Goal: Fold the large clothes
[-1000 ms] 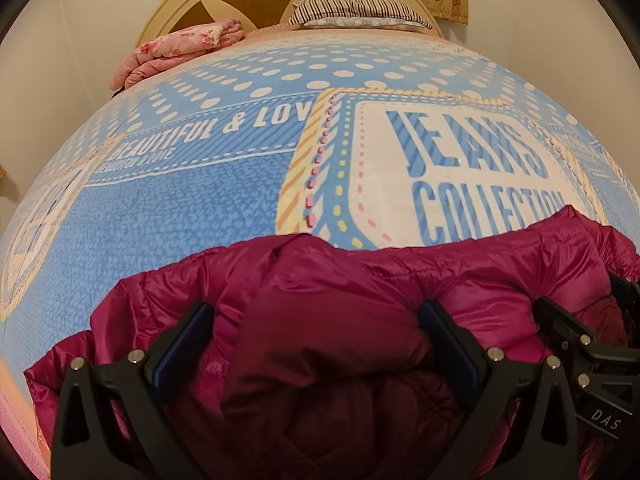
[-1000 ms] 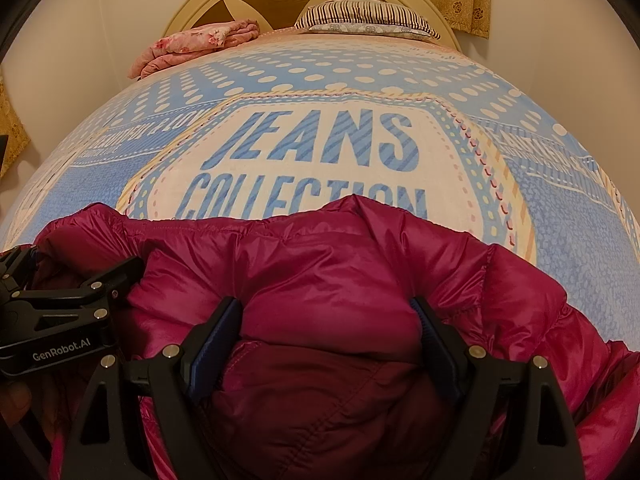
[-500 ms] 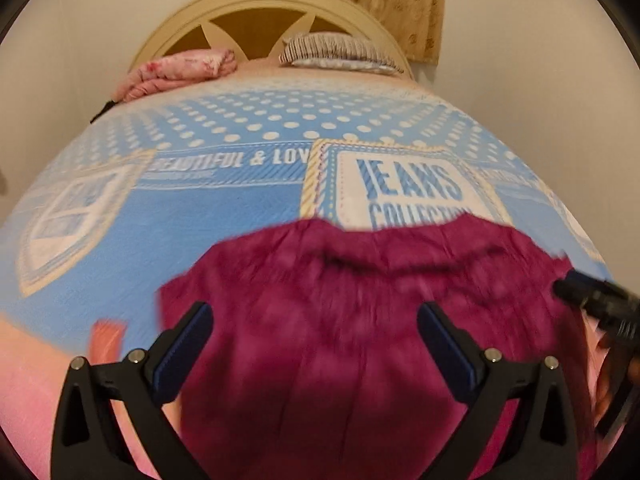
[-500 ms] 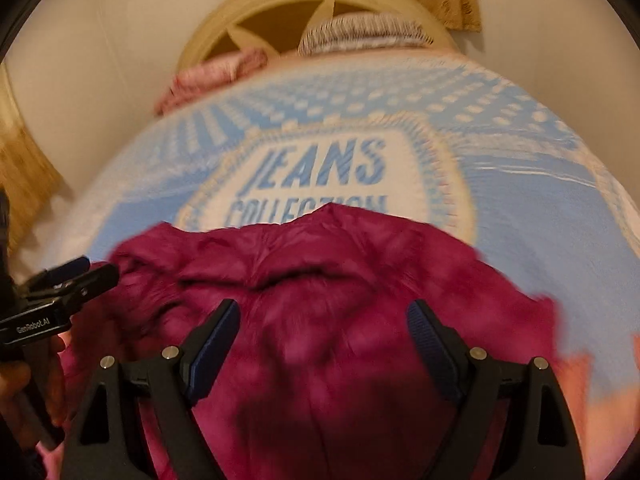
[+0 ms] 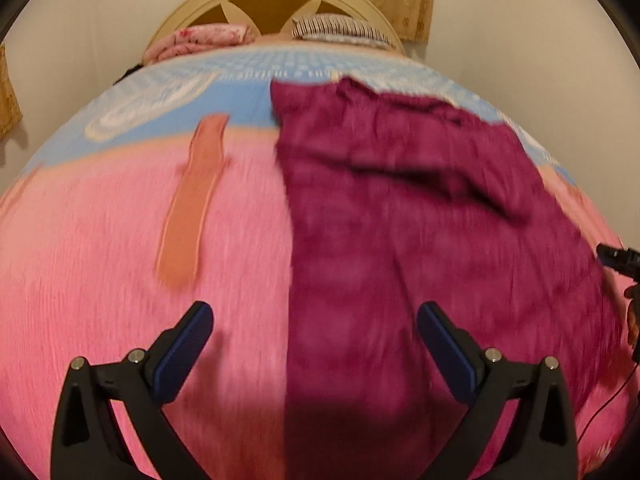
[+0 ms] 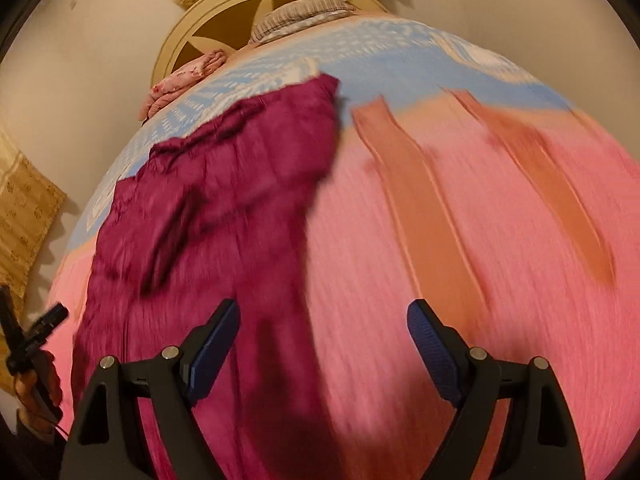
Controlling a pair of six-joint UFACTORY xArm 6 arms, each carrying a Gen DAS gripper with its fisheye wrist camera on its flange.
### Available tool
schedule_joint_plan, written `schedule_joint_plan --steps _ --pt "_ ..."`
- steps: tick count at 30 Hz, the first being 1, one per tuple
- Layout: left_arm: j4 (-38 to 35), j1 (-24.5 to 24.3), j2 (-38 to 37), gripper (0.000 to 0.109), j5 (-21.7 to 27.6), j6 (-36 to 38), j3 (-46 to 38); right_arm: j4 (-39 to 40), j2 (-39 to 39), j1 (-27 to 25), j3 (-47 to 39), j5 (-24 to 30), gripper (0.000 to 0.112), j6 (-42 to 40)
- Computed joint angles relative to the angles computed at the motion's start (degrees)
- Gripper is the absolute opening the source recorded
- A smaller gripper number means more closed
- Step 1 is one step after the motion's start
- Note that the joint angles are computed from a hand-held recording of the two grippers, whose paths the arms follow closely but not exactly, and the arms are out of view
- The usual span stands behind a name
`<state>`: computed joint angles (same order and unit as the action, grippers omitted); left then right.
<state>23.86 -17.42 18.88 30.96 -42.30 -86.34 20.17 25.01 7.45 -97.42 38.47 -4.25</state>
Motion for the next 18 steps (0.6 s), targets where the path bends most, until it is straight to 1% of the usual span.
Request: schedule_joint_plan --steps 2,5,6,7,8,10,13,14,16,17,18 --pt "-0.14 -0.54 -3.07 0.103 -2.16 -1.67 5.50 2.10 -6.86 0.10 10.95 -5.49 0.086 -1.90" --pt "-1.36 -1.12 -5.84 0.103 -5.70 -2.64 11.04 5.56 -13.22 0.56 20.04 -8.38 0.086 -3.83" --pt "-1.62 -1.49 -6.19 0.103 -5.72 -3.00 11.97 7.69 -15.30 0.72 22.99 -8.87 0.086 -5.15" --pt "-2.29 -1.73 -6.37 0.103 -6.26 -2.89 12.79 8.66 -16.78 0.89 25.07 -9.07 0.086 -6.26" --pt "-2.01 -1.90 -6.64 0.103 -7.24 -3.26 13.70 7.99 -17.95 1.24 26.68 -9.66 0.086 -6.18" --pt "0.60 -2.22 -6.97 0.103 -7.97 -5.14 14.43 6.80 -19.44 1.72 28.45 -9.88 0.086 -4.91" --pt "0.89 -2.40 -7.28 0.103 -9.80 -6.08 15.82 12.27 -21.59 2.00 30.80 -8.20 0.086 -8.08" --pt "0.10 -2.27 -7.22 0.103 -11.22 -5.99 16.35 13.78 -22.24 2.15 31.60 -7.79 0.085 -9.15" --pt "0.56 -2.06 -7.84 0.101 -12.47 -6.28 17.62 14.03 -22.94 2.71 32.52 -7.92 0.068 -9.74" --pt "1.07 -2.08 -7.98 0.100 -13.19 -6.29 17.95 14.24 -23.19 2.90 32.90 -8.33 0.064 -10.17" --pt "2.46 -2.06 -8.35 0.095 -13.45 -7.12 18.38 14.61 -23.30 2.94 32.99 -8.34 0.053 -10.37"
